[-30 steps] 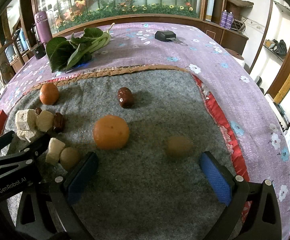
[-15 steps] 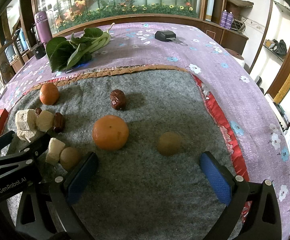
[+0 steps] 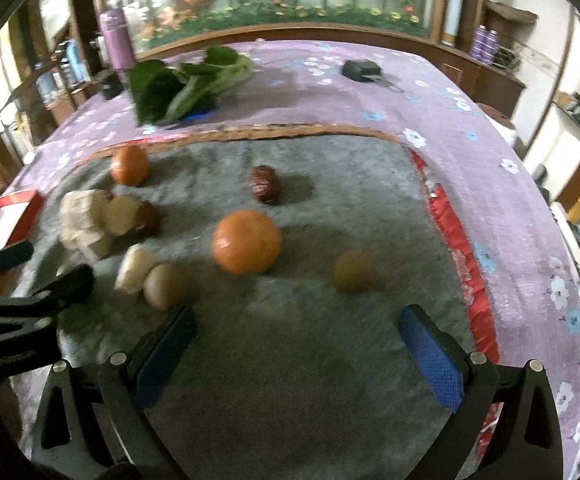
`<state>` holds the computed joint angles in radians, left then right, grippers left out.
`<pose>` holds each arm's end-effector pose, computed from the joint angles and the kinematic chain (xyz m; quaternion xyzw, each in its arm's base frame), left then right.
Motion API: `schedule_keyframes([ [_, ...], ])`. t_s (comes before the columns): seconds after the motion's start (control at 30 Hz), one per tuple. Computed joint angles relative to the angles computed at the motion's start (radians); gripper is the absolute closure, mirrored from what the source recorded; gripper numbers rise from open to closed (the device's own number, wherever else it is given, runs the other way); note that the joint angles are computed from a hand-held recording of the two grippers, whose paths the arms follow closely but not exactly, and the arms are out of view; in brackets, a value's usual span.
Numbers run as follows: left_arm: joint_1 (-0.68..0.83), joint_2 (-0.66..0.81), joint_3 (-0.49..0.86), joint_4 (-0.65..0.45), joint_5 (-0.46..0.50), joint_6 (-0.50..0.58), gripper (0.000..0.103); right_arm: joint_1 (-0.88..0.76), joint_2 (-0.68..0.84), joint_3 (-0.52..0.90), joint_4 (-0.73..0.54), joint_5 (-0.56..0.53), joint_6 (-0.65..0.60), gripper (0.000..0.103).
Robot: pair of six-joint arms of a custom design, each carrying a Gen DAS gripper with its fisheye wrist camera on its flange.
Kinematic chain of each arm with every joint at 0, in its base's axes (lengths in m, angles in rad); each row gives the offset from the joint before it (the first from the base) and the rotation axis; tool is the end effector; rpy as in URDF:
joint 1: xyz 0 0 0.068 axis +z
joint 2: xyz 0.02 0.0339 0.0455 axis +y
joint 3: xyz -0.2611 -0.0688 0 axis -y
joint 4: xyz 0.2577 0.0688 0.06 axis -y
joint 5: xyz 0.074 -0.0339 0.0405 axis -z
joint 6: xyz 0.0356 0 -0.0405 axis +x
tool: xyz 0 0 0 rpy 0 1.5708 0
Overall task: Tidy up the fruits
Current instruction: 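Move both grippers toward the scattered fruits on the grey mat, then grasp a cream cube with the left gripper while the right gripper grasps a brown round fruit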
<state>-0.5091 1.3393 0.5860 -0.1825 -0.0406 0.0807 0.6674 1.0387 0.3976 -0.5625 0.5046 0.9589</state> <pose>0.2226 -0.1226 0.1469 0.2700 0.9107 -0.0475 0.3091 0.1424 0.0903 0.1343 0.1834 0.9354 -0.0402 0.2998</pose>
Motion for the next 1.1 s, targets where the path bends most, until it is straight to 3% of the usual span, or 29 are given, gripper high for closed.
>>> schedule_keyframes([
  [0.2,0.179,-0.277,-0.143,-0.083,0.112,0.141,0.0,0.072,-0.025,0.018,-0.001,0.019,-0.026,0.0],
  [0.4,0.211,-0.281,-0.136,-0.125,0.143,0.193,0.0,0.093,-0.012,0.03,0.036,-0.01,-0.026,0.008],
  [0.53,0.211,-0.324,-0.14,-0.178,0.226,0.228,0.0,0.091,0.013,0.028,0.09,-0.052,-0.064,0.024],
  [0.63,0.172,-0.343,-0.161,-0.167,0.211,0.253,0.002,0.028,0.023,0.012,0.153,-0.132,-0.113,0.032],
  [0.73,0.153,-0.301,-0.149,-0.159,0.218,0.253,0.012,0.012,0.058,0.023,0.187,-0.135,-0.148,0.032],
  [1.1,0.075,-0.17,-0.112,-0.137,0.251,0.21,0.06,0.015,0.107,0.02,0.259,-0.086,-0.209,0.056],
])
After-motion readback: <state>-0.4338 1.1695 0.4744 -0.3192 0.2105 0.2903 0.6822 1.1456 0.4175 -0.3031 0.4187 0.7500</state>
